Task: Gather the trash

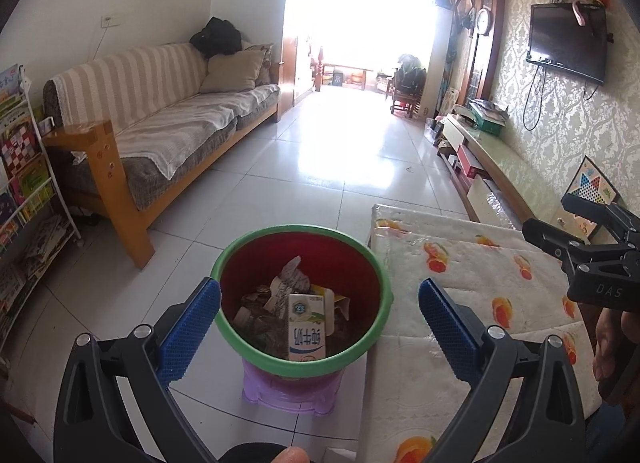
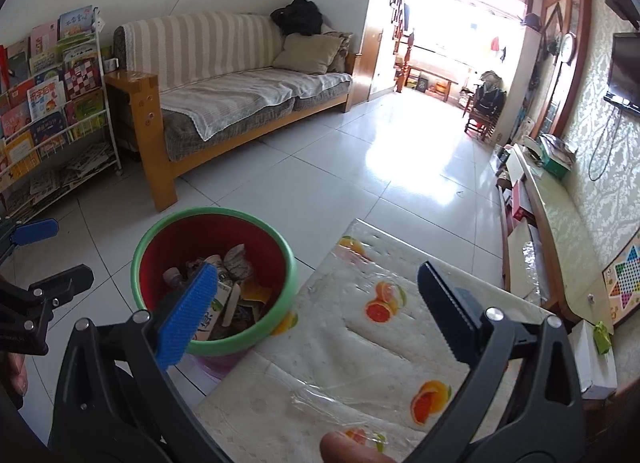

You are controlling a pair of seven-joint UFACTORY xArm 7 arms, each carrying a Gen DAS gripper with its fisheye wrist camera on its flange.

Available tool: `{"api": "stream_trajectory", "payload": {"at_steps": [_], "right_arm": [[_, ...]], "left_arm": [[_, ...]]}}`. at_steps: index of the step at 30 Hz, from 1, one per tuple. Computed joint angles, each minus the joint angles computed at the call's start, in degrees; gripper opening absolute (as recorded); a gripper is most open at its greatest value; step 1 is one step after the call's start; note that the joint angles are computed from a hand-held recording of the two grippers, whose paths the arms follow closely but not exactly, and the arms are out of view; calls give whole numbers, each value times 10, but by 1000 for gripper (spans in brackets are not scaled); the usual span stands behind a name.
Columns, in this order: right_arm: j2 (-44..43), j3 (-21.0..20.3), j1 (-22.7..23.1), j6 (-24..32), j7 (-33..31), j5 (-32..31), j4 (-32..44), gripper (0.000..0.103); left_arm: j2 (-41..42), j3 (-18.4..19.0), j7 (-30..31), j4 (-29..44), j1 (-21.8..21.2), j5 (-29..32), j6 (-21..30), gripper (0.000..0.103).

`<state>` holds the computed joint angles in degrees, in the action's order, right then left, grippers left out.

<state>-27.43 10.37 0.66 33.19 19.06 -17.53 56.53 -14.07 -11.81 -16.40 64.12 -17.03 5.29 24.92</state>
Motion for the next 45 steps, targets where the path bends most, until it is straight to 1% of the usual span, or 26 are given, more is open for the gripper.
{"api": "stream_trajectory", "payload": {"at_steps": [3, 5, 8, 12, 17, 22, 28, 33, 38, 45], "right_arm": [[-76, -19, -11, 17, 5, 9, -45, 98], [-127, -25, -26, 27, 10, 12, -73, 98], [-197, -30, -49, 52, 12, 14, -107, 98], [-283, -38, -74, 93, 14, 24, -146, 98], [-363, -51, -99, 140, 13, 35, -175, 98], [-419, -59, -116, 170, 14, 44, -187, 98], [-435, -54, -125, 186, 12, 46, -186, 98], [-440, -47, -123, 190, 10, 47, -184, 98], [-437, -41, -115, 188, 7, 50, -181, 98], [-431, -36, -105, 192, 4, 52, -179, 98]], "left_arm": [[-3, -27, -30, 19, -3, 26, -6, 95], [0, -38, -39, 31, -12, 35, -6, 95], [3, -62, -66, 44, -22, 67, -9, 95], [2, -100, -115, 55, -28, 137, -6, 95], [-8, -136, -187, 61, -33, 211, 8, 95], [-12, -146, -206, 68, -51, 232, 16, 95], [-23, -134, -187, 60, -74, 209, 17, 95], [-37, -124, -165, 45, -80, 179, 14, 95], [-46, -125, -162, 36, -72, 163, 12, 95], [-47, -131, -169, 33, -61, 159, 5, 95]]}}
